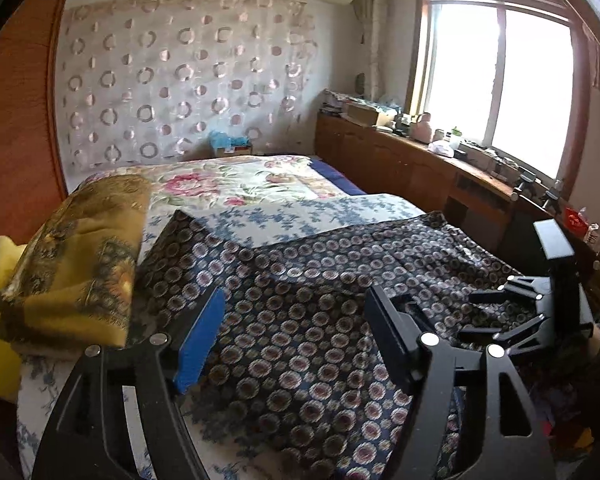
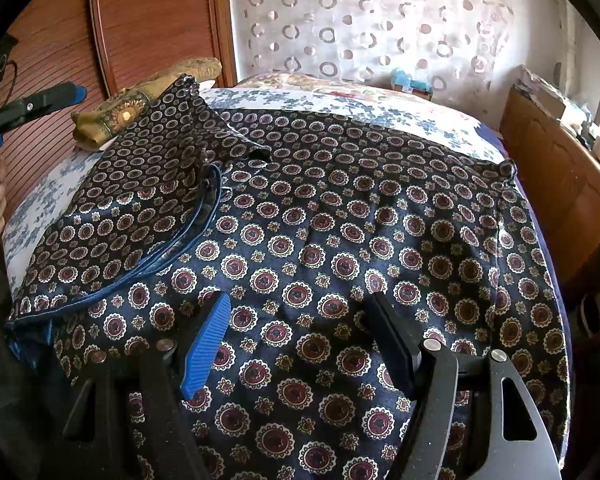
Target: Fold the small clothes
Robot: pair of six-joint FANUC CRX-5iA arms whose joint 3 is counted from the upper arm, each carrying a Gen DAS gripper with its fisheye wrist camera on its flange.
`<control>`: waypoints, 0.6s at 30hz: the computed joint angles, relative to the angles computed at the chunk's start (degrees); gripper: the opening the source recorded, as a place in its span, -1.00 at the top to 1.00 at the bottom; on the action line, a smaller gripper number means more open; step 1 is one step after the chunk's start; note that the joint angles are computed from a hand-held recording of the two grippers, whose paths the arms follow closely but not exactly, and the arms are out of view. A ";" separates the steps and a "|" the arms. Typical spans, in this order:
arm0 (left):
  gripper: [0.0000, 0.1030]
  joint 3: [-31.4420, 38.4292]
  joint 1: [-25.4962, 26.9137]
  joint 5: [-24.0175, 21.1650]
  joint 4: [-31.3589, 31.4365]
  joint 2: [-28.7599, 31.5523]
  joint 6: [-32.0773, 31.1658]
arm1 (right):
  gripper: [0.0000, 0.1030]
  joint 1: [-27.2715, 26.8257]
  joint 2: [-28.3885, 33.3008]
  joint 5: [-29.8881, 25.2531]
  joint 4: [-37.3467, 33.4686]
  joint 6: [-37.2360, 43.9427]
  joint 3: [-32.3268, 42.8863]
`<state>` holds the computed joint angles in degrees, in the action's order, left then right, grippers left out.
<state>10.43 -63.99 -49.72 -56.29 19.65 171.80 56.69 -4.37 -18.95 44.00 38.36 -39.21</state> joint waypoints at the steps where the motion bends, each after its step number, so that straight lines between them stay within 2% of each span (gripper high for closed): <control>1: -0.42 0.00 -0.20 -0.71 -0.32 0.09 0.39 | -0.40 -0.10 -0.21 -0.10 0.10 0.26 -0.05; 8: -0.42 -1.02 -0.86 -2.77 -1.52 -0.01 2.67 | -0.40 0.15 -2.01 -0.20 0.31 1.47 1.08; 13: -0.42 -1.94 -1.11 -3.47 -2.03 -0.65 3.76 | -0.40 0.83 -0.12 -0.47 -0.64 4.73 4.86; 16: -0.42 -2.30 -1.17 -3.71 -2.21 -0.86 4.24 | -0.40 1.02 2.83 -1.01 -7.99 12.87 9.55; 18: -0.42 -2.48 -1.21 -3.84 -2.35 -0.94 4.52 | -0.40 1.06 5.49 -2.48 -16.83 21.46 14.30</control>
